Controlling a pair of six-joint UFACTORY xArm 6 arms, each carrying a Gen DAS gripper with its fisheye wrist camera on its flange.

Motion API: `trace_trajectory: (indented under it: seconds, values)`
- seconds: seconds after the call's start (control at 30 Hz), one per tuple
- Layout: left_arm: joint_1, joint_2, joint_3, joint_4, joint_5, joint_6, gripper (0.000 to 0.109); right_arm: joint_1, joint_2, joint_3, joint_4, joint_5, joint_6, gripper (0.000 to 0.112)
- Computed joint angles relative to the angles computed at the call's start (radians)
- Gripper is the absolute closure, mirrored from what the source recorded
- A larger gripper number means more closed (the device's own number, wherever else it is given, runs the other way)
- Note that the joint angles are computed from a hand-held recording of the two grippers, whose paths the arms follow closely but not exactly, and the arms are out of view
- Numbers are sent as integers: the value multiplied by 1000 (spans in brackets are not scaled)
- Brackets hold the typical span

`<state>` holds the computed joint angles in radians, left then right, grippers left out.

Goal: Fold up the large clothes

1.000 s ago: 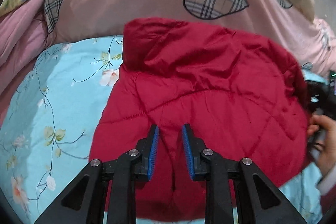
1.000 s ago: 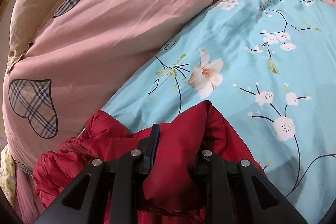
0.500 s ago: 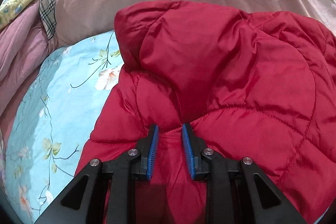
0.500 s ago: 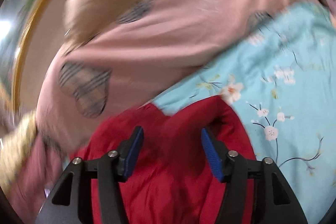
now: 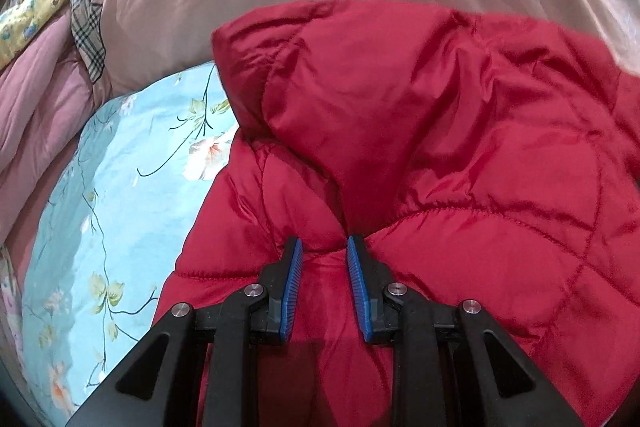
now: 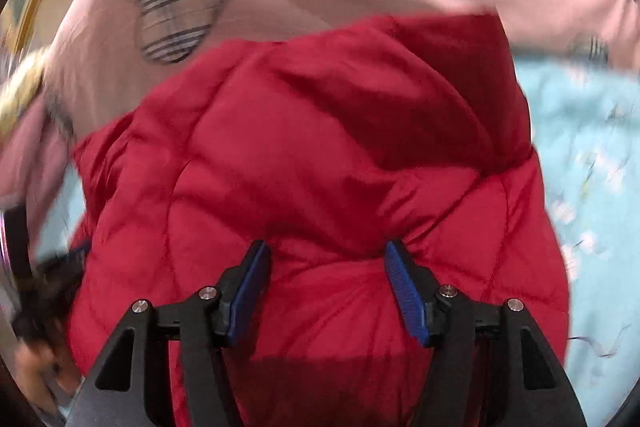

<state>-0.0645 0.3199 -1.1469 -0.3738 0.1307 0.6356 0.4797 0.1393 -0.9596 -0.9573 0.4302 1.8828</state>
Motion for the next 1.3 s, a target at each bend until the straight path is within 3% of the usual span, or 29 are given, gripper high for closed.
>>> trace_trajectory:
  seconds: [0.07,0.13,0.2,0.27,0.3,0.43,0.57,0.67,0.8,0.9,1.0,1.2,1.3]
  values:
    - [5,-22,-3,-69,36,48,85,-28,13,1,-6,-38,48,50]
    - [3,-62,8,-224,72,191,85,-25,44,-31,23,-8,9,50]
    - [0,-87,24,-272,86,255,84,-11,69,-60,31,23,-14,49]
    - [0,-84,35,-194,68,204,78,-9,80,-71,16,29,-3,49]
    - [5,-66,27,-134,62,146,70,-10,82,-71,4,25,7,49]
    - [37,48,-107,-158,164,104,66,-22,75,-52,-60,-5,64,48]
    - [26,79,-120,-31,115,21,66,-20,39,-11,-98,-15,108,49]
    - [25,80,-119,-57,112,47,66,-10,-26,36,-159,-9,180,49]
    - [23,84,-119,-59,98,42,66,81,-151,119,-186,150,245,49]
    - [21,83,-112,-44,86,26,66,68,-163,171,-113,108,198,49]
    - [20,74,-101,-31,85,19,66,37,-135,188,-146,39,212,49]
    - [24,53,-87,141,89,-122,64,35,-124,180,-169,41,249,48]
    - [26,33,-65,149,73,-124,60,45,-143,184,-169,52,253,48]
